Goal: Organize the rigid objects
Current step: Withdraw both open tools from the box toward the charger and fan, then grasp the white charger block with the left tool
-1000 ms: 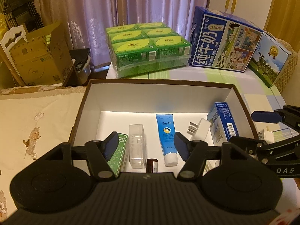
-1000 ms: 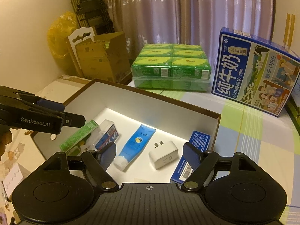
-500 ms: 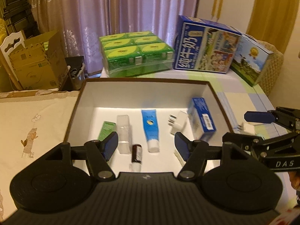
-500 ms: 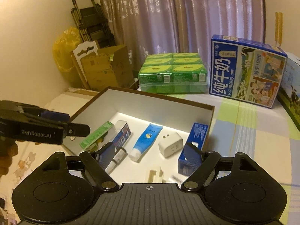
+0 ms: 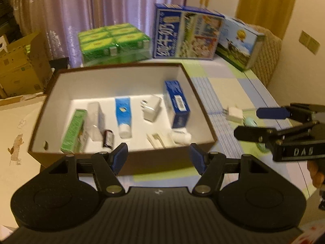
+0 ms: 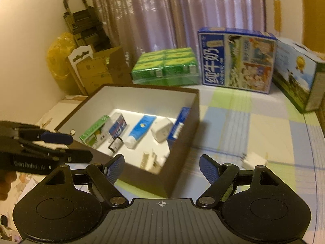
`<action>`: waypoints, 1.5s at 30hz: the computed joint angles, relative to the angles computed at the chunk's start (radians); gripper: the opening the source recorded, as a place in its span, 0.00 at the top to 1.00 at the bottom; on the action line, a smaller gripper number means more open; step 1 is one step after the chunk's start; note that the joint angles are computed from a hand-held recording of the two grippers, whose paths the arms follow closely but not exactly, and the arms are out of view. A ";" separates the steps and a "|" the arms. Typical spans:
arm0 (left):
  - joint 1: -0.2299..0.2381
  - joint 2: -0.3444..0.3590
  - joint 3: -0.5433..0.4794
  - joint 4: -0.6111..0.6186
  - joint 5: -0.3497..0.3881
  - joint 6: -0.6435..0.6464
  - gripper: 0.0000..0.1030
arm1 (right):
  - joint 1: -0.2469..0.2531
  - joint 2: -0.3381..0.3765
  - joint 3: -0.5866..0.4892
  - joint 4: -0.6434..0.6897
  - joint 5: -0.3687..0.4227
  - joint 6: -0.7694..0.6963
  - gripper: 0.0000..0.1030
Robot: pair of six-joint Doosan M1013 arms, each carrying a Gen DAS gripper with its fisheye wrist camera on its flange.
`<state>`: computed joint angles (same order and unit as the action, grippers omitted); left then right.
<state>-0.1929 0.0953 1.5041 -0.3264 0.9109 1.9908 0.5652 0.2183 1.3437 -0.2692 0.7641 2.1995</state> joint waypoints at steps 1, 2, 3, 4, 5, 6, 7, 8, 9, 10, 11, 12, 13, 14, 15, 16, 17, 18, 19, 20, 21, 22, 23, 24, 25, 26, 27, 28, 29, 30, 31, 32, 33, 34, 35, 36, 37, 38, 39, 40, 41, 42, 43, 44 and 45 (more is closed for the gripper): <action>-0.005 -0.003 0.005 -0.003 0.010 -0.003 0.39 | -0.001 -0.008 0.011 0.001 0.001 0.007 0.24; -0.009 -0.004 0.010 -0.007 0.020 -0.004 0.39 | -0.003 -0.015 0.020 0.002 0.003 0.011 0.24; -0.014 -0.007 0.016 -0.010 0.028 -0.005 0.39 | -0.005 -0.023 0.030 0.005 0.004 0.014 0.24; -0.020 -0.010 0.022 -0.009 0.034 -0.008 0.39 | -0.005 -0.031 0.039 0.007 0.006 0.018 0.24; -0.026 -0.012 0.026 -0.010 0.042 -0.011 0.39 | -0.006 -0.038 0.048 0.010 0.010 0.022 0.24; -0.031 -0.014 0.031 -0.012 0.048 -0.013 0.39 | -0.008 -0.044 0.056 0.017 0.013 0.021 0.24; -0.037 -0.016 0.036 -0.012 0.052 -0.015 0.39 | -0.010 -0.052 0.066 0.024 0.014 0.019 0.24; -0.043 -0.019 0.041 -0.011 0.053 -0.016 0.39 | -0.013 -0.061 0.078 0.033 0.015 0.015 0.24; -0.050 -0.021 0.044 -0.010 0.057 -0.019 0.39 | -0.016 -0.069 0.089 0.039 0.015 0.014 0.24; -0.057 -0.022 0.048 -0.010 0.061 -0.021 0.39 | -0.018 -0.074 0.096 0.044 0.019 0.015 0.24; -0.064 -0.022 0.050 -0.010 0.065 -0.025 0.39 | -0.021 -0.082 0.106 0.050 0.025 0.016 0.24; -0.069 -0.022 0.052 -0.009 0.069 -0.028 0.39 | -0.024 -0.089 0.115 0.055 0.029 0.017 0.24; -0.076 -0.022 0.055 -0.008 0.072 -0.033 0.39 | -0.027 -0.096 0.125 0.058 0.033 0.020 0.24; -0.081 -0.021 0.056 -0.007 0.077 -0.035 0.39 | -0.031 -0.104 0.136 0.060 0.039 0.025 0.24; -0.088 -0.020 0.058 -0.004 0.081 -0.040 0.39 | -0.035 -0.110 0.143 0.058 0.047 0.033 0.24; -0.097 -0.019 0.060 0.000 0.084 -0.044 0.39 | -0.037 -0.116 0.151 0.054 0.054 0.042 0.24; -0.104 -0.017 0.061 0.003 0.087 -0.046 0.39 | -0.041 -0.123 0.160 0.053 0.060 0.048 0.24; -0.112 -0.015 0.062 0.001 0.090 -0.046 0.39 | -0.045 -0.130 0.168 0.053 0.064 0.053 0.24; -0.119 -0.012 0.063 0.002 0.094 -0.048 0.39 | -0.049 -0.137 0.175 0.055 0.069 0.055 0.24; -0.127 -0.010 0.063 0.005 0.098 -0.052 0.39 | -0.054 -0.143 0.182 0.055 0.075 0.059 0.24; -0.134 -0.009 0.064 0.007 0.099 -0.053 0.39 | -0.057 -0.149 0.188 0.054 0.080 0.064 0.24; -0.141 -0.007 0.064 0.009 0.100 -0.055 0.39 | -0.061 -0.155 0.196 0.052 0.084 0.069 0.24; -0.149 -0.003 0.062 0.010 0.103 -0.058 0.39 | -0.064 -0.161 0.202 0.050 0.087 0.073 0.24; -0.156 0.000 0.061 0.011 0.106 -0.061 0.39 | -0.068 -0.167 0.210 0.049 0.089 0.076 0.24; -0.162 0.004 0.059 0.011 0.108 -0.064 0.39 | -0.072 -0.171 0.217 0.049 0.092 0.078 0.24; -0.168 0.009 0.057 0.011 0.110 -0.068 0.39 | -0.075 -0.175 0.222 0.046 0.098 0.082 0.24; -0.176 0.013 0.056 0.014 0.112 -0.074 0.39 | -0.080 -0.179 0.229 0.044 0.102 0.084 0.24; -0.184 0.017 0.054 0.018 0.112 -0.078 0.39 | -0.083 -0.181 0.233 0.039 0.111 0.086 0.24; -0.193 0.020 0.053 0.023 0.111 -0.084 0.39 | -0.086 -0.182 0.236 0.027 0.123 0.089 0.24; -0.202 0.025 0.052 0.025 0.110 -0.091 0.39 | -0.088 -0.183 0.240 0.013 0.133 0.094 0.24; -0.209 0.029 0.049 0.025 0.110 -0.095 0.39 | -0.089 -0.184 0.243 0.003 0.140 0.097 0.24; -0.216 0.034 0.047 0.029 0.111 -0.102 0.39 | -0.094 -0.185 0.248 -0.001 0.146 0.094 0.24; -0.224 0.039 0.044 0.033 0.110 -0.108 0.39 | -0.099 -0.187 0.252 -0.003 0.151 0.089 0.24; -0.231 0.043 0.042 0.039 0.109 -0.113 0.39 | -0.104 -0.190 0.258 -0.002 0.150 0.082 0.24; -0.237 0.047 0.040 0.043 0.106 -0.117 0.39 | -0.110 -0.192 0.263 0.002 0.148 0.074 0.24; -0.243 0.051 0.038 0.046 0.104 -0.121 0.39 | -0.116 -0.193 0.267 0.006 0.147 0.067 0.24; -0.250 0.055 0.036 0.053 0.104 -0.129 0.39 | -0.122 -0.194 0.271 0.011 0.143 0.059 0.24; -0.256 0.059 0.034 0.058 0.102 -0.136 0.39 | -0.128 -0.195 0.274 0.016 0.142 0.050 0.24; -0.262 0.062 0.033 0.065 0.099 -0.145 0.39 | -0.132 -0.194 0.276 0.020 0.143 0.042 0.24; -0.267 0.066 0.031 0.071 0.097 -0.155 0.39 | -0.136 -0.193 0.277 0.025 0.141 0.032 0.24; -0.272 0.071 0.029 0.078 0.095 -0.165 0.39 | -0.143 -0.192 0.281 0.032 0.137 0.018 0.24; -0.277 0.075 0.026 0.087 0.095 -0.177 0.39 | -0.147 -0.190 0.282 0.038 0.134 0.010 0.24; -0.282 0.080 0.023 0.094 0.096 -0.186 0.39 | -0.154 -0.190 0.286 0.046 0.127 -0.004 0.24; -0.286 0.084 0.021 0.098 0.095 -0.192 0.39 | -0.160 -0.188 0.289 0.054 0.120 -0.016 0.24; -0.291 0.088 0.019 0.107 0.092 -0.202 0.39 | -0.165 -0.185 0.290 0.058 0.117 -0.025 0.24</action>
<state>-0.4839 0.1834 1.5233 -0.2198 1.0026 1.7888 0.4006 0.0329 1.6341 -0.2115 0.8815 2.1744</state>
